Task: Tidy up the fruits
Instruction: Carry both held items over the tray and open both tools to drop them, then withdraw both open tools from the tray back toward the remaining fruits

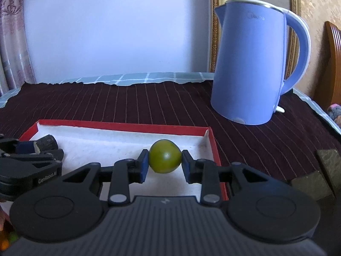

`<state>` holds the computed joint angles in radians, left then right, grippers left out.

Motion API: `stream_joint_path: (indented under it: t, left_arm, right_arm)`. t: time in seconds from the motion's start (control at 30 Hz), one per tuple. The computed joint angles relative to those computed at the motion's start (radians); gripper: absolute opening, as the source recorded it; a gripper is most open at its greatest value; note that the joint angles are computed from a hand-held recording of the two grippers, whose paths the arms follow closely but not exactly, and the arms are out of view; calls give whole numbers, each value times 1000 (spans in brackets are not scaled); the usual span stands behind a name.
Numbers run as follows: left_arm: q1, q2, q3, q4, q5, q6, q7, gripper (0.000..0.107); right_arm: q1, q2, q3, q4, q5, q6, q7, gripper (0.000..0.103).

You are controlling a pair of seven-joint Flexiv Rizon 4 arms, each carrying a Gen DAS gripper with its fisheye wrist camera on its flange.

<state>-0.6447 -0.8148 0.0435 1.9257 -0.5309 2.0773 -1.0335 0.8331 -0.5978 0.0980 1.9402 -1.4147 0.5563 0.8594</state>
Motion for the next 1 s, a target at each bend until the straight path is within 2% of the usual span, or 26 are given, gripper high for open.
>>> stream_joint_path:
  t: [0.07,0.13,0.17,0.3,0.37,0.4,0.47,0.5,0.53,0.6,0.7,0.77,0.83,1.0]
  left_arm:
    - [-9,-5,8,-7,-10,-3,3,37]
    - [-18,-9,15,-12,-20,-4,6,37]
    - [-23,-11,18,-15,-23,-2,9,37]
    - [-48,-19,33,-19,-47,10,31,37]
    - [-65,-21,43,-21,-71,15,43,42]
    - [-69,-20,44,-22,-82,16,48,47]
    - [-51,-8,22,-9,-71,31,44,56]
    - [-39,-1,11,2,-58,43,40,58]
    - [-22,10,-4,20,-37,67,29,58]
    - [34,37,-47,71,31,136,-12,58]
    - [176,97,-134,176,202,235,-128,59]
    - [273,130,-178,239,320,281,-216,63]
    - [343,151,-196,287,413,321,-287,66]
    - [434,174,-198,354,544,344,-380,66]
  right_arm:
    - [3,-1,-2,3,-5,-8,6,33]
    - [11,3,-4,8,-13,-28,25,46]
    - [10,5,-4,12,-24,-28,40,49]
    - [-1,23,0,44,-91,-20,126,56]
    - [-3,29,6,60,-111,-31,164,68]
    - [-2,34,10,69,-118,-44,184,77]
    - [9,42,16,80,-125,-85,214,81]
    - [17,44,20,85,-128,-113,231,87]
    - [29,46,23,90,-133,-147,253,95]
    - [41,50,27,103,-163,-189,286,102]
    - [50,47,40,113,-188,-232,319,103]
    - [45,45,52,110,-176,-225,306,103]
    - [49,43,61,105,-155,-225,277,103]
    - [103,14,68,69,-75,-294,189,103]
